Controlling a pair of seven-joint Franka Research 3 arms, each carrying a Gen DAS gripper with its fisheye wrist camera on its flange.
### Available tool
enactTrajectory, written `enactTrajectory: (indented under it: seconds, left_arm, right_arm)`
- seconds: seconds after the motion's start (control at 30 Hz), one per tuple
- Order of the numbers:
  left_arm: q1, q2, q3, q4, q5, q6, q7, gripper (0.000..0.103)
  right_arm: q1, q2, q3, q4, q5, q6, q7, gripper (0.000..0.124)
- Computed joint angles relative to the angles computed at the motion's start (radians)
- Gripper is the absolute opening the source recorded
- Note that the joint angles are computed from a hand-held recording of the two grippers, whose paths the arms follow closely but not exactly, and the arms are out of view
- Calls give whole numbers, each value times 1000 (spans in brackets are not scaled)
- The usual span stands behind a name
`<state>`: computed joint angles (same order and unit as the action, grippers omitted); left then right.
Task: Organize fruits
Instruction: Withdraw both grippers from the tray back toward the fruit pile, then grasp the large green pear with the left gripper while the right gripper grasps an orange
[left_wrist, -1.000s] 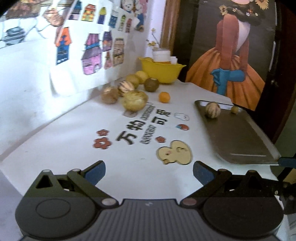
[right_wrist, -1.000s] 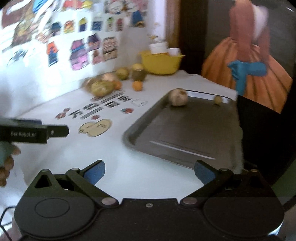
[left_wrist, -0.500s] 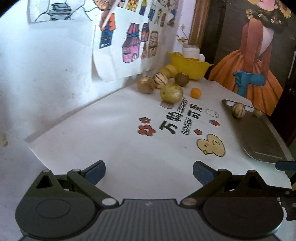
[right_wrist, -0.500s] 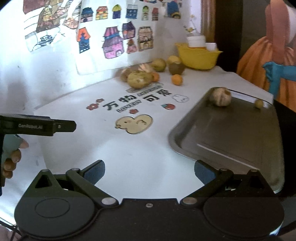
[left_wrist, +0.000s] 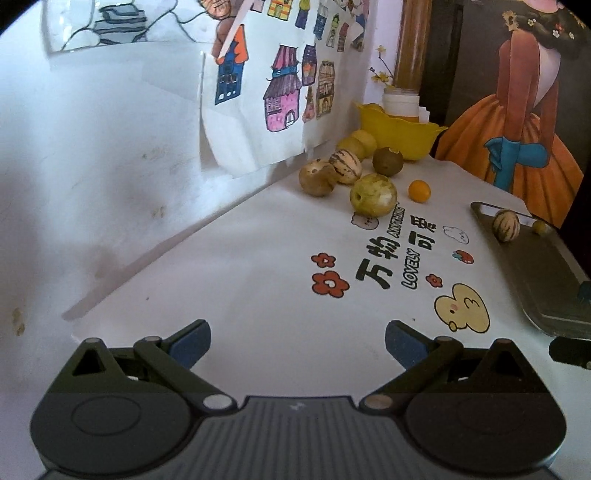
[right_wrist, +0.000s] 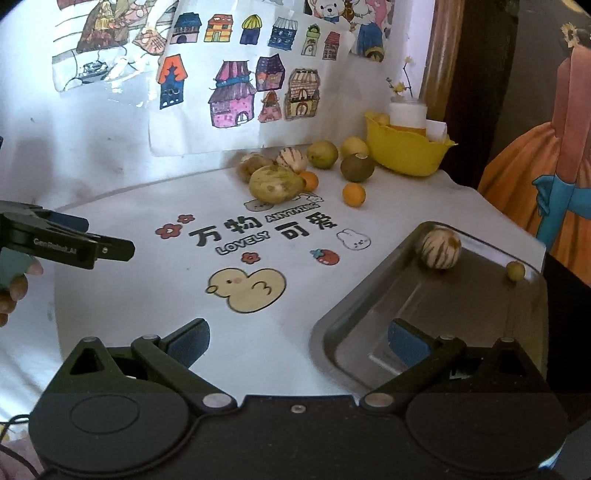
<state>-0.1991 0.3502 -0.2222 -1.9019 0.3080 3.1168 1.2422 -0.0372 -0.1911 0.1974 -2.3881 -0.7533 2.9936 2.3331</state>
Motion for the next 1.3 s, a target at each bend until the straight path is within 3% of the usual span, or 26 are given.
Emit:
enactTrajectory:
  seconds: [0.3,0.47,0.7,0.8,1.0,1.1,1.3]
  left_arm:
    - [41,100,-80,137,-12,-18,139,103]
    - [21,180,-86,258,-17,-40,208,103]
    - [55,358,-203,500,-42,-88,436,103]
    - [15,430,-187,614,-49,-98,512,103]
    - [-68,585,-157,887,-96,-213,626,103]
    - [-96,652,-155,1002,-127,-264,695,103]
    - [-160,778,-115,1236,-200,-380,773,102]
  right_arm:
    - [2,98,-54,125,-151,-3,32,102]
    - [59,184,-133,223,-82,9,-77,102]
    - [91,337,-198,412,146,14,-347,102]
    - [82,406,-191,497,265,-9,-468,102]
    - [-13,565,-69,694,605,-108,-769,102]
    - [-1,638,-84,790,686,-167,-798,101]
    - [35,724,-130,891,793,-193,-856,94]
